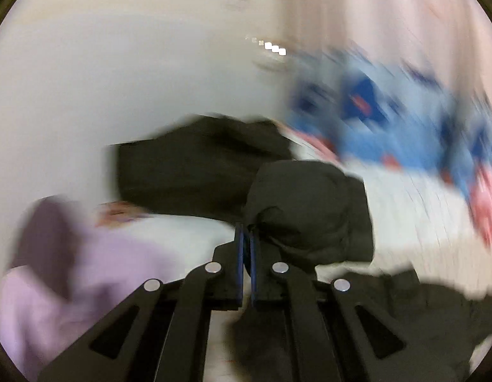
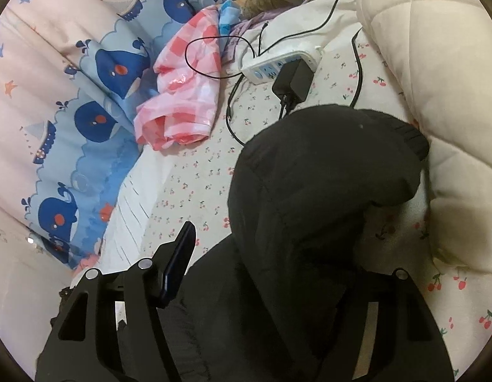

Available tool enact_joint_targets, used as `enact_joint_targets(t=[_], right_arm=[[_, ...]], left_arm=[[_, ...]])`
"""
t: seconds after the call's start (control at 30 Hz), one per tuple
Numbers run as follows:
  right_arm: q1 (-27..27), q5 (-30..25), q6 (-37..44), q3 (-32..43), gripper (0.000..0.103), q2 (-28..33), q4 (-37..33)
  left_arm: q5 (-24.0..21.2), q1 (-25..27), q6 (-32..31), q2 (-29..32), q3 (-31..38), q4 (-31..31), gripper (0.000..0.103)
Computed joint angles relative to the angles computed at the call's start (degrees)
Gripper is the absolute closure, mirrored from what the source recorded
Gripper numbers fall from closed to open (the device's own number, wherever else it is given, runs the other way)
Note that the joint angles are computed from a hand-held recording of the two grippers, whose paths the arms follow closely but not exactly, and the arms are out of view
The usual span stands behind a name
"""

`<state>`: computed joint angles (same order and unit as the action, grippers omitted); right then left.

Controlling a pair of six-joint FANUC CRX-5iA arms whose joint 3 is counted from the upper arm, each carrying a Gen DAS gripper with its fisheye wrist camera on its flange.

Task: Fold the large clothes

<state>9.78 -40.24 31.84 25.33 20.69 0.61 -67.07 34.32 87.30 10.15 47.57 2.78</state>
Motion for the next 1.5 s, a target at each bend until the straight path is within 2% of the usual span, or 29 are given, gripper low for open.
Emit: enact_joint_targets(t=[0.07,0.1,0.13,0.17,0.23,0.27,0.3,0.33,0.37,0.4,0.47,0.53,0.57,0.67,0.73,0.87,0.9,0.93,0.97,1.0,1.03,1.1,1.17,1.2,1.23,1.27,1.3,1.4,1.5], right_arm=[[0.1,-0.42,-0.53,0.14,0.039,-0.08,0.04],[0.04,-0.78,-0.52,0.44,0.039,0.04,-0.39],[0.02,-1.43,-0.49,0.86,0.039,0.23,-0.87],[0.13,-2.4,-0.75,1.39,0.038,0.51,-0.9],[0.24,-3.01,-1.0,1.53,0.034,0.61,-0.97],[0.27,-3.05,-1.08,1.5,0.033,0.57,-1.02],[0.26,-3.24,-1.0,1.59,0.03,0.56,-1.22],[0.18,-3.49,-0.52,1.84,0.027,0.62,-1.59],[0.06,-3.76,0.07,2.17,0.026,0.74,-1.97],[0.06,-3.38,-0.21,1.78,0.024,0.52,-1.64],[-0.03,-2.41,-1.17,0.77,0.021,0.03,-1.36],[-0.29,-1.45,-1.68,-0.1,0.019,-0.32,-1.55],[-0.44,-0.73,-2.31,-0.77,0.018,-0.6,-1.53],[-0.97,4.78,-6.73,-5.34,0.014,-2.38,-1.45],[-1.4,7.94,-8.56,-7.57,0.014,-3.09,-2.22],[-1.53,9.37,-7.52,-7.97,0.016,-2.87,-1.78],[-1.42,10.11,-7.26,-8.29,0.028,-2.93,-0.9],[-1.64,9.89,-5.04,-7.56,0.062,-2.74,-2.24],[-1.56,8.07,-3.99,-6.26,0.083,-2.29,-1.86],[-1.15,8.37,-4.67,-6.64,0.092,-2.54,0.22],[-0.54,10.58,-4.73,-7.84,0.096,-3.4,2.59],[0.84,14.17,-2.47,-9.28,0.097,-5.06,6.62],[1.75,16.6,-3.41,-11.05,0.097,-6.18,10.87],[1.88,14.75,-2.06,-9.83,0.097,-5.7,10.33],[1.71,11.92,-0.37,-7.91,0.097,-4.8,8.52],[1.47,7.42,-1.52,-5.85,0.097,-3.36,8.15],[1.04,5.71,-3.41,-5.31,0.097,-2.81,7.3],[1.04,9.32,-12.95,-9.43,0.097,-4.57,10.55],[3.36,9.63,-12.97,-8.67,0.097,-5.39,16.72]], left_arm=[[-2.07,8.15,4.97,-2.47,-0.85,0.92,0.099],[-5.82,11.25,7.36,-1.6,1.43,0.5,0.099],[-11.69,14.38,8.01,1.09,5.63,1.87,0.098],[-17.06,18.54,8.71,3.92,8.83,5.27,0.095],[-20.85,23.44,9.27,4.76,9.87,9.45,0.095],[-20.68,25.02,8.48,3.91,8.34,12.05,0.091],[-20.07,26.28,7.82,2.63,6.71,13.47,0.068],[-17.68,26.92,8.19,-0.19,4.07,11.89,0.053],[-13.36,26.73,9.13,-3.57,0.06,9.68,0.039],[-8.77,26.67,9.96,-7.41,-4.42,8.13,0.034],[-2.19,28.07,10.2,-12.62,-10.9,9.75,0.023],[5.21,28.2,12.23,-18.24,-18.88,11.44,0.02],[7.01,28.01,11.31,-19.75,-21.43,12.86,0.015],[12.29,23.85,4.12,-25.58,-31.47,18.8,0.01],[15.82,17.8,-0.43,-27.87,-37.56,21.66,0.007],[18.2,0.78,-5.31,-24.98,-43.55,20.33,0.007],[18.1,-3.26,-3.81,-23.22,-43.34,17.67,0.007],[18.29,-6.81,-1.9,-21.5,-43.52,16.1,0.007],[18.7,-8.79,-2.03,-20.3,-44.26,16.87,0.007],[18.53,-10.71,-1.63,-19.08,-44.4,16.97,0.007],[18.11,-12.6,-0.66,-17.11,-43.97,16.59,0.007],[18.99,-14.34,-3.37,-16.69,-45.78,17.53,0.007],[20.84,-16.0,-4.19,-17.57,-47.02,14.03,0.007],[21.71,-16.65,-2.52,-17.64,-46.96,11.27,0.007],[21.56,-15.92,-2.13,-18.52,-47.62,11.09,0.007],[21.91,-14.88,-2.27,-19.7,-49.81,12.66,0.007],[21.43,-14.31,-2.18,-20.03,-50.34,13.62,0.007],[21.95,-12.63,-1.73,-22.31,-53.05,15.23,0.007],[23.5,-11.03,-2.4,-24.26,-54.8,17.03,0.007]])
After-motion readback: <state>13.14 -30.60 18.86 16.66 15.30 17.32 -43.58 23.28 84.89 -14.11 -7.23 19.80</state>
